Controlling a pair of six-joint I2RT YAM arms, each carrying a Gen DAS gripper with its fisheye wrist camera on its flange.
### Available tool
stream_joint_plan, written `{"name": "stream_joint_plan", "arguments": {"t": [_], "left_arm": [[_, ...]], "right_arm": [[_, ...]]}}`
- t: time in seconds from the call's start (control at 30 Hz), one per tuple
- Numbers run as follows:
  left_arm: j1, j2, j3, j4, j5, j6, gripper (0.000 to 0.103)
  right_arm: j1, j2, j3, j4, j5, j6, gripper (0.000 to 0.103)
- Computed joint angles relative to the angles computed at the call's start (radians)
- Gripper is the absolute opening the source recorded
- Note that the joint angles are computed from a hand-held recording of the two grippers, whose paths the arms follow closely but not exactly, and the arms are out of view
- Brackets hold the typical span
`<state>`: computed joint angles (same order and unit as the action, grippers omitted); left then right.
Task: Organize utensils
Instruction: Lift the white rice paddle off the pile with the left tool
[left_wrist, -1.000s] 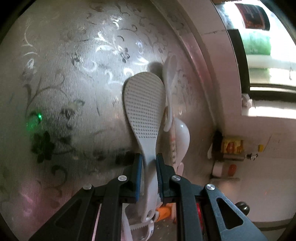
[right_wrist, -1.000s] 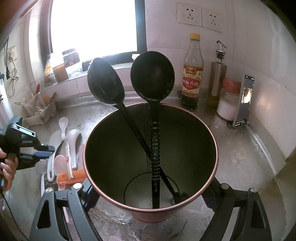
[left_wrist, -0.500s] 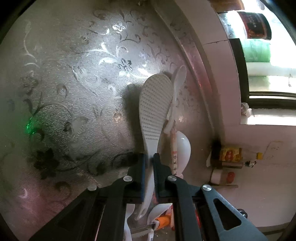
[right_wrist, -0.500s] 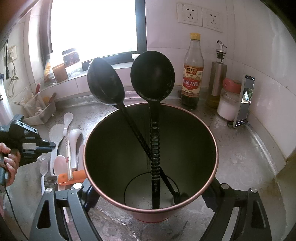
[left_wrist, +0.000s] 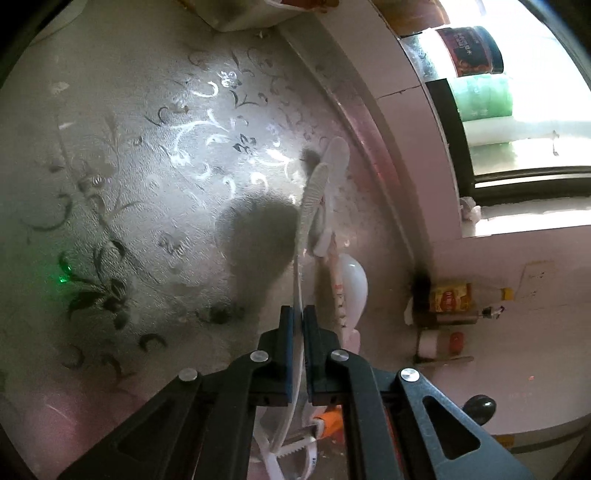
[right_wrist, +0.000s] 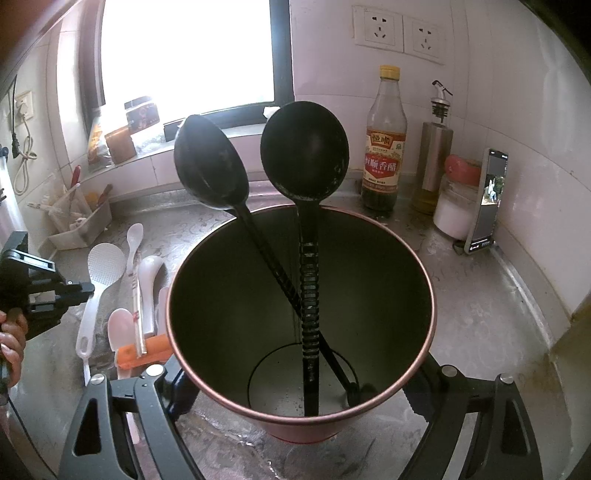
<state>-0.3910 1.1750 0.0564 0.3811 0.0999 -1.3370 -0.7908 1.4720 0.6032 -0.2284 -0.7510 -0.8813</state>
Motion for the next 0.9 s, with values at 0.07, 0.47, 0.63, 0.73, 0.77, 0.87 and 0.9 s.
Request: {"name": "stream_joint_plan", "arguments": {"t": [0.07,0.47,0.63,0.73,0.77,0.87,0.9], "left_arm": [[-0.012,0.067,0.022,0.035,0.001,-0.007,0.005],[0.056,0.247,0.077,0.112,0.114,0.026,0.009],[0.056,0.213,0.227,-0.194,0.097,0.096,0.012],[0.029,0.242,0.361,-0.396,0.051,0.156,0.023],[0.012,0.267,0.414,-0.462,0.031,0.175,0.027],[-0.03,0.364,0.586,-0.657,-0.026,0.238,0.033],[-0.047,0.401,0.642,-0.716,-0.049,0.25,0.034]], "right_arm": [[0.0,-0.001,-0.002,-0.001,-0.001,-0.004,0.09],[-0.01,0.007,0.006,-0.024,-0.011,-0.037,0.09],[-0.009,0.006,0.005,-0.021,-0.01,-0.033,0.09],[-0.008,0.005,0.005,-0.022,-0.01,-0.032,0.09],[-0.009,0.005,0.005,-0.022,-0.01,-0.032,0.09],[-0.01,0.003,0.003,-0.024,-0.012,-0.034,0.09],[-0.01,0.004,0.004,-0.023,-0.012,-0.034,0.09]]}}
